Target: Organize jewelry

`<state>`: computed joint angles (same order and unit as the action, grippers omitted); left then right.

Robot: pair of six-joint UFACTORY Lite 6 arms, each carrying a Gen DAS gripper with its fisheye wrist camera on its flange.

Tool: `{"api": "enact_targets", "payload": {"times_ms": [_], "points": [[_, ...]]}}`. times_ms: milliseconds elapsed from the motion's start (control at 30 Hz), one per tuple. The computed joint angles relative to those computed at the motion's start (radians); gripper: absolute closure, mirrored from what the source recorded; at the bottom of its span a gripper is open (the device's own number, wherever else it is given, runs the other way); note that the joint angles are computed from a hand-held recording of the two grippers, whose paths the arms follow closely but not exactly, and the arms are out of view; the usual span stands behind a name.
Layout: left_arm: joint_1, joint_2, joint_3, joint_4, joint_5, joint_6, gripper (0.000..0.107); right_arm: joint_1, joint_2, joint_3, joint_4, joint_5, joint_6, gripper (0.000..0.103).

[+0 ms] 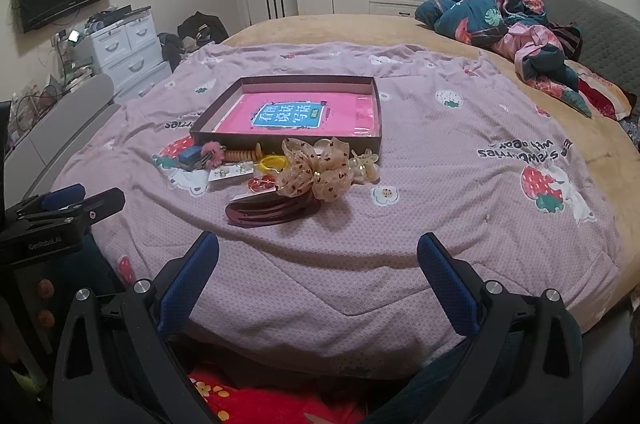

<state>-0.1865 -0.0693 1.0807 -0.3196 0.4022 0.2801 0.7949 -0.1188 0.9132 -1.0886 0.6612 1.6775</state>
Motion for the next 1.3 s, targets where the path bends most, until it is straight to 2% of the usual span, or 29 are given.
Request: {"api": "enact_targets", "payload": {"times_ms": [633,967,1300], "points": [[-0.002,0.01,0.011,-0.012,0.002,0.018,0.013,-0.005,0.019,0.012,-0.013,-0.005,0.002,0.004],[-0.007,0.125,0.127,-0.051,0.006,0.06,0.013,-0.067,0.019,0.016,-0.008,-0.03,-0.032,0.004],[-0.007,0.266,0.26,-0.039,0.026,0.043,0.013,-0.183,0.05,0.063,0.001,-0.115,-0.109,0.004]]}}
